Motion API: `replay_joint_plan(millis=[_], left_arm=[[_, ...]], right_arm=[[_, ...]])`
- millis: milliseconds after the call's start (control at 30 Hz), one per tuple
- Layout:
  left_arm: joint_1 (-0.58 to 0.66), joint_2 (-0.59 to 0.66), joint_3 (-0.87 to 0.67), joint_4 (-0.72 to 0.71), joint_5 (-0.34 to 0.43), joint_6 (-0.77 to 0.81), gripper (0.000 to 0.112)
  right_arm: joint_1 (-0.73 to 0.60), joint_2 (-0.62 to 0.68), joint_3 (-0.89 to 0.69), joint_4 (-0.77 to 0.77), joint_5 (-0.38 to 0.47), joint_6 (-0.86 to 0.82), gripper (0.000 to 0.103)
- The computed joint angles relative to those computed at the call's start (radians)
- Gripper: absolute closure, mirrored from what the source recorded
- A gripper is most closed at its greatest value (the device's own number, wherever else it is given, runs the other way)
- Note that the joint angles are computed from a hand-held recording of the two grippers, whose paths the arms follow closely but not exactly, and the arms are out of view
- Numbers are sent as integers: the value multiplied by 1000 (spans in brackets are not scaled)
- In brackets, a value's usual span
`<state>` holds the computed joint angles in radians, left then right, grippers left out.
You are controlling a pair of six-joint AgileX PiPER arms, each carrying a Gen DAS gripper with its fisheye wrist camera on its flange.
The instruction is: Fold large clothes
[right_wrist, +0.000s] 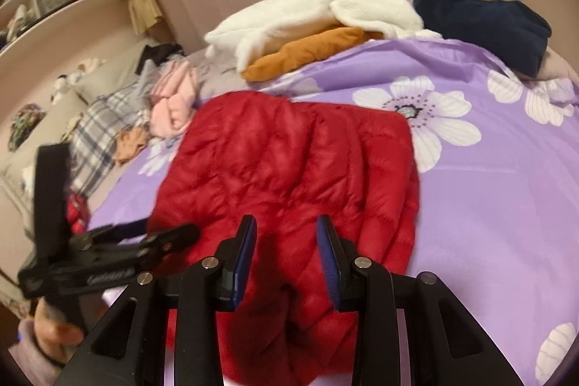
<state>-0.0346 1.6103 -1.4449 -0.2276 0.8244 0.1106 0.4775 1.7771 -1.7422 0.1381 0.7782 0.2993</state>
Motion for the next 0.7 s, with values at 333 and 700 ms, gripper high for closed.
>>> replay_joint_plan(millis=[333,700], left_arm=[[-12,-33,22,31,11,-32,28],[-20,-210,217,37,23,-14,30]], right_arm=[[3,17,64,1,-12,-11,69],[6,-57,129,7,-8,6,68]])
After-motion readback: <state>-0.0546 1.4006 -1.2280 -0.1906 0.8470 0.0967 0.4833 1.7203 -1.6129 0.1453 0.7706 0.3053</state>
